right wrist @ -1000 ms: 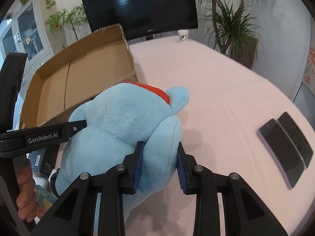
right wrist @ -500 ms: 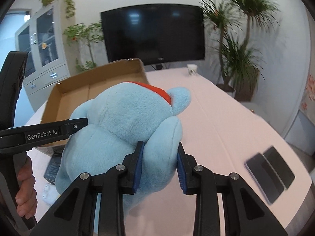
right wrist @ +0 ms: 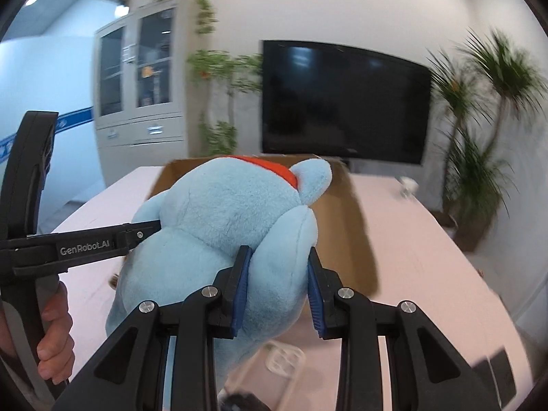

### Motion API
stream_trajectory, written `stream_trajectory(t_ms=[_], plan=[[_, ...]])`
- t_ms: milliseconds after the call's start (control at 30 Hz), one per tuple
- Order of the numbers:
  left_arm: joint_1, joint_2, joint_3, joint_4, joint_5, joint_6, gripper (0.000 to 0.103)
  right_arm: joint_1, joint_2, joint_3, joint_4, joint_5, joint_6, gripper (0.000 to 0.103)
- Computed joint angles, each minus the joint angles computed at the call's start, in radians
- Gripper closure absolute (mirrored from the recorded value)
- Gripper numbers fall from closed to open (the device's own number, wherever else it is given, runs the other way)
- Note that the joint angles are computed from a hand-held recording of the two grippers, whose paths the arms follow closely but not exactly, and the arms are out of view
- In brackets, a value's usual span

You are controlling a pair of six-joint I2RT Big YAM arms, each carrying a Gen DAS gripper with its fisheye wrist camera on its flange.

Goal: Organize objects
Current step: 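Lift the plush toy with the right gripper and carry it over the box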

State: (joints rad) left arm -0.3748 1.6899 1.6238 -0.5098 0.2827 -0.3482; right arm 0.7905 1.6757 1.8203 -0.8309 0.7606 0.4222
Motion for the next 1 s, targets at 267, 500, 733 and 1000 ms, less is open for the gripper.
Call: stream_trajectory(t_ms=[267,500,733,1000], plan=[[0.089,0.010,-0.075,0.126,0.000,-0.101,0.077,-0.012,0.254,0.344,-0.011,-0.086,-0.218,0.075],[0.125,0.039,-0.106,0.194,-0.012,-0.152,0.077,-0.043,0.420,0.582,-0.055,-0.172,-0.342,0.075],[0.143,0.080,-0.101,0.200,-0.037,-0.175,0.077,-0.066,0.551,0.744,-0.074,-0.243,-0.405,0.075],[0.125,0.129,-0.092,0.204,-0.102,-0.167,0.077,-0.100,0.697,0.936,-0.133,-0.298,-0.448,0.075]])
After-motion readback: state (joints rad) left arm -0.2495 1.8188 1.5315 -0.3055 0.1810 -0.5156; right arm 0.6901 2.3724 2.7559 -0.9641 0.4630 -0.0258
